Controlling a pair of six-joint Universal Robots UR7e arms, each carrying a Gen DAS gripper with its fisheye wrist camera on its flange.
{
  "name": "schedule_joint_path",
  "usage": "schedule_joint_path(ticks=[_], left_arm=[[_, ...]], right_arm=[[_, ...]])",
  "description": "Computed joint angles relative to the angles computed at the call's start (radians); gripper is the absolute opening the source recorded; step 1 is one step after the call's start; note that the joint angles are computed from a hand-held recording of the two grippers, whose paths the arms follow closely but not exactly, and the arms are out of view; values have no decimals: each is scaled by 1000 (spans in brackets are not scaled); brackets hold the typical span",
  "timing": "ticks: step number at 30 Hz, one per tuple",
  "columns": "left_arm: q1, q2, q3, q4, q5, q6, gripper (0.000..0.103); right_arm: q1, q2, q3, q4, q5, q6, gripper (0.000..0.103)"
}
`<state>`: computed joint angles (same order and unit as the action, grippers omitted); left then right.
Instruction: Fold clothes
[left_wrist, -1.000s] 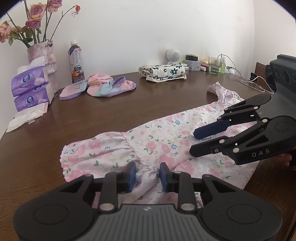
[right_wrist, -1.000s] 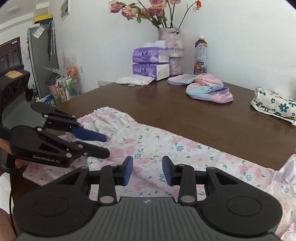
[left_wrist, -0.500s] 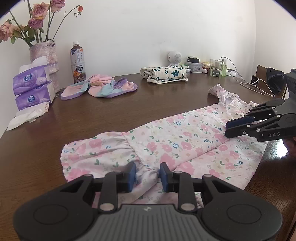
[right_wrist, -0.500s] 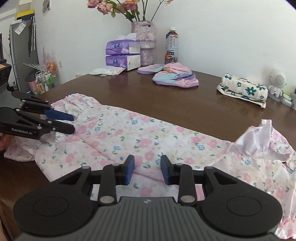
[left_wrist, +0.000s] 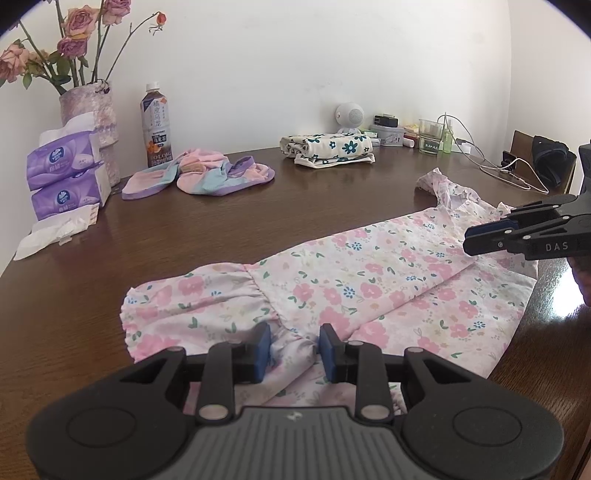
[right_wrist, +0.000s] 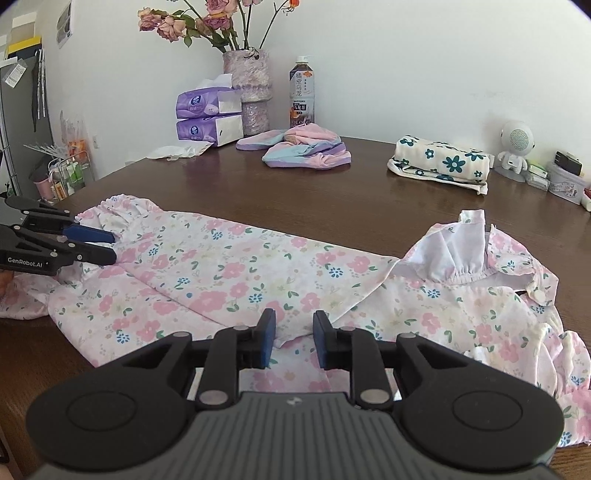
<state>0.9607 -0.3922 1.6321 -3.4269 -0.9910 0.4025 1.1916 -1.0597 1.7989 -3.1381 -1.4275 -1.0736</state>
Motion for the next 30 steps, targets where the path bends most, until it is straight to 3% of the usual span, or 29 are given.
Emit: schedule_joint_path(ticks=[5, 9, 14, 19, 21, 23, 26, 30], left_arm=[[1, -2, 0, 4, -5, 3, 28], [1, -8, 3, 2, -12, -4, 30], [-13, -37, 51, -56, -18, 42, 43], [-30, -58, 86, -52, 43, 102, 43], [-33, -65, 95, -42, 59, 133, 35], [-39, -67, 94, -23, 73, 165, 1], [-50, -62, 86, -28, 96, 216, 1], [-66, -93, 116, -29, 63, 227, 1]], right_arm=[[20, -11, 29, 23, 58, -21, 21], [54, 21, 14, 64, 26, -60, 21], [68, 50, -5, 60, -25, -51, 21], [60, 41, -1, 65, -15, -48, 21], [58, 37, 3, 65, -10, -53, 22], [58, 36, 4, 65, -15, -58, 22], [59, 40, 0, 68, -21, -56, 22], [60, 41, 0, 64, -26, -57, 22]])
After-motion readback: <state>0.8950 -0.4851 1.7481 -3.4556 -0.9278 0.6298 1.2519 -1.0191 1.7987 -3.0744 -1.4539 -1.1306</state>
